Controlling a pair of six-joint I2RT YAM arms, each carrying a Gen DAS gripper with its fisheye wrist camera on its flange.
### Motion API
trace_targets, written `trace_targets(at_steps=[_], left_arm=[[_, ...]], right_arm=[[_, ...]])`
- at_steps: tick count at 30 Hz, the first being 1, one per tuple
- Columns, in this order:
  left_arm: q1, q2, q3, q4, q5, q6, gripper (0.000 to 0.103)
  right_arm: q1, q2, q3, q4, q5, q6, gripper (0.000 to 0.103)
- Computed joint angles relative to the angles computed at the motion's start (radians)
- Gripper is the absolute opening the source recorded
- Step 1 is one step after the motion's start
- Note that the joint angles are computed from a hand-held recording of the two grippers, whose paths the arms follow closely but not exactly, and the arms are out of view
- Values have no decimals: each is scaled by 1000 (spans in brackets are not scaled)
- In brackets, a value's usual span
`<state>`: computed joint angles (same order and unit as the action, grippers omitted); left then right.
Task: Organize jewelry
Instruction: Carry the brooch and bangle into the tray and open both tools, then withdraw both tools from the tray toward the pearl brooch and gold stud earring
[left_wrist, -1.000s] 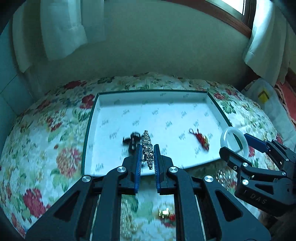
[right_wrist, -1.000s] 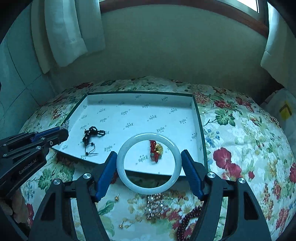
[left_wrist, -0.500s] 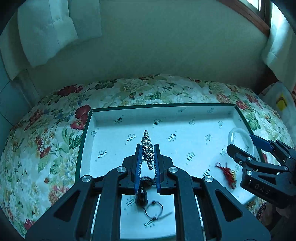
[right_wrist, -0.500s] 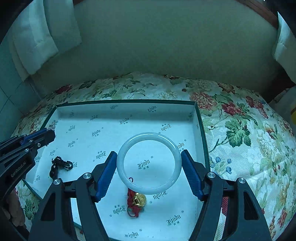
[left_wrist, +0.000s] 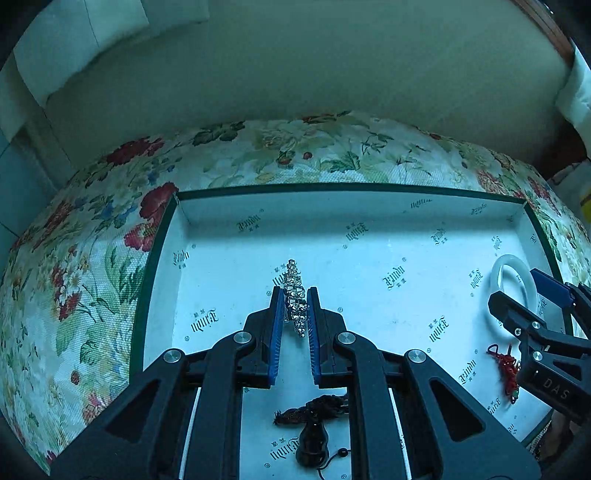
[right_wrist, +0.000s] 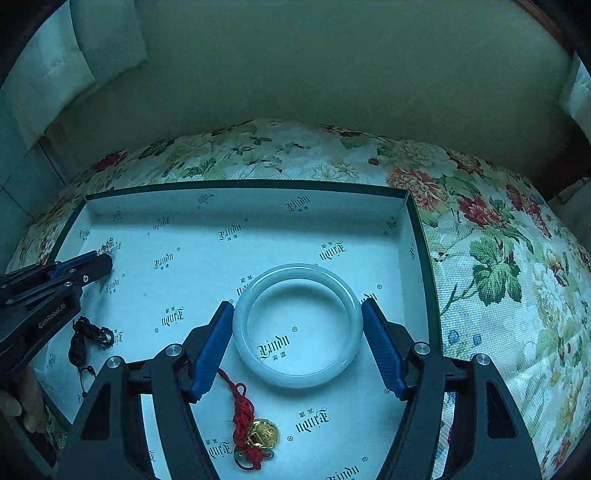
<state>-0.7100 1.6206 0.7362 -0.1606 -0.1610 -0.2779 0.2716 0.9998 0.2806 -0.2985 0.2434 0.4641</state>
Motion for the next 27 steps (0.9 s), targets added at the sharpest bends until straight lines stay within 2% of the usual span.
trace_targets(at_steps=[8,10,12,18,23,27], left_arm=[[-9,10,-8,14,-19,-1,15],[-10,9,-10,17,-24,2,20],[-10,8,-11,16,-23,2,38],[-17,-15,-22,21,-33,7,54],[-24,-52,-40,26,-49,6,68],[-27,-86,-52,13,-50,-2,71]], right_arm=[[1,53,9,16,-18,2,70],[-4,52,8,16,-25,-3,70],[-4,54,9,16,-26,-4,70],[-11,43,2,24,-33,-8,70],[-5,-33,-1,-15,-14,5,73],[7,-129,8,-93,0,20,73]])
